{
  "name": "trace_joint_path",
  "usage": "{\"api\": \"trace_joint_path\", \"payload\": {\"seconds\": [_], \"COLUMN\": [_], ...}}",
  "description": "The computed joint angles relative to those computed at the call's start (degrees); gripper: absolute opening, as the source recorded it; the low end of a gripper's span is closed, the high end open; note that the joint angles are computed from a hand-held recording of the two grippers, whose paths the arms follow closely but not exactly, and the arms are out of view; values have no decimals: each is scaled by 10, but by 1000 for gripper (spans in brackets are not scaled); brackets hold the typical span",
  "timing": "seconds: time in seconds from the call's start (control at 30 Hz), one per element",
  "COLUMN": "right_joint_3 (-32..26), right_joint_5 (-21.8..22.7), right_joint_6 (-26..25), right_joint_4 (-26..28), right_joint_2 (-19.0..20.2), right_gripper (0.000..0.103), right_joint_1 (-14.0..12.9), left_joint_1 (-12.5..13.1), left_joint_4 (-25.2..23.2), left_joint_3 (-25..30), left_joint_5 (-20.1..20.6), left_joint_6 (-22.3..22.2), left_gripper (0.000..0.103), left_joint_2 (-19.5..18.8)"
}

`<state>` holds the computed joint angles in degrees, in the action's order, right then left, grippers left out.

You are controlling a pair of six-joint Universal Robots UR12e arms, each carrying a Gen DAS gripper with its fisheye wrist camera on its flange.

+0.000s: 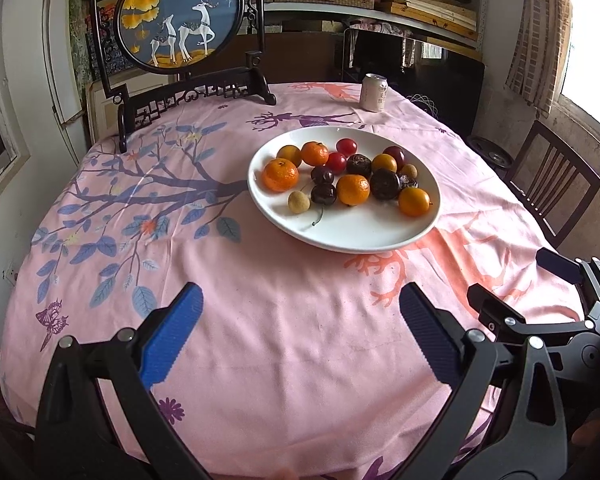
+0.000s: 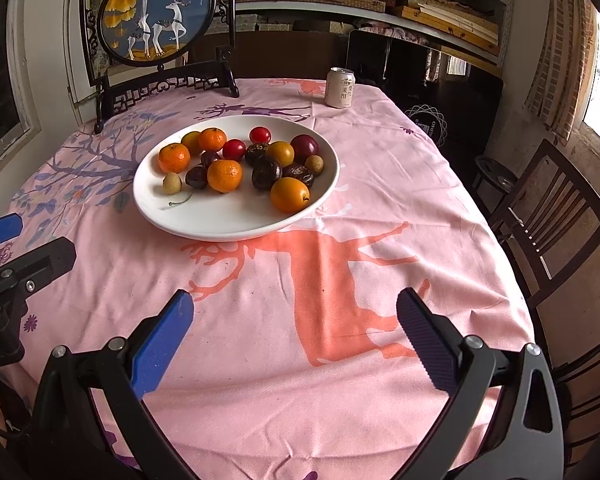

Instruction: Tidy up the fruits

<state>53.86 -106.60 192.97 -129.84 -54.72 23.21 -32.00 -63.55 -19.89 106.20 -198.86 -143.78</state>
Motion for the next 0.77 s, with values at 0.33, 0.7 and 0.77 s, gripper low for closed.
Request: {"api": "trace_joint_path", "payload": {"seconds": [0.33, 0.7, 0.77], "right_joint_3": [1, -1, 0], "right_joint_5": [1, 8, 10], "right_joint_6": [-1, 4, 4], "right_joint_4": [-2, 3, 2], "right_joint_2": [-1, 0, 0], "right_gripper": [102, 102, 102], "right_joint_1": [2, 0, 0], "left_joint_1": [0, 5, 6], "left_joint_4": [-5, -23, -25], "left_joint_3": [4, 15, 15], "left_joint_5": [-3, -10, -12], "left_joint_6": [0, -13, -18], "left_gripper": [101, 101, 101], "left_joint_2": [-2, -7, -7]}}
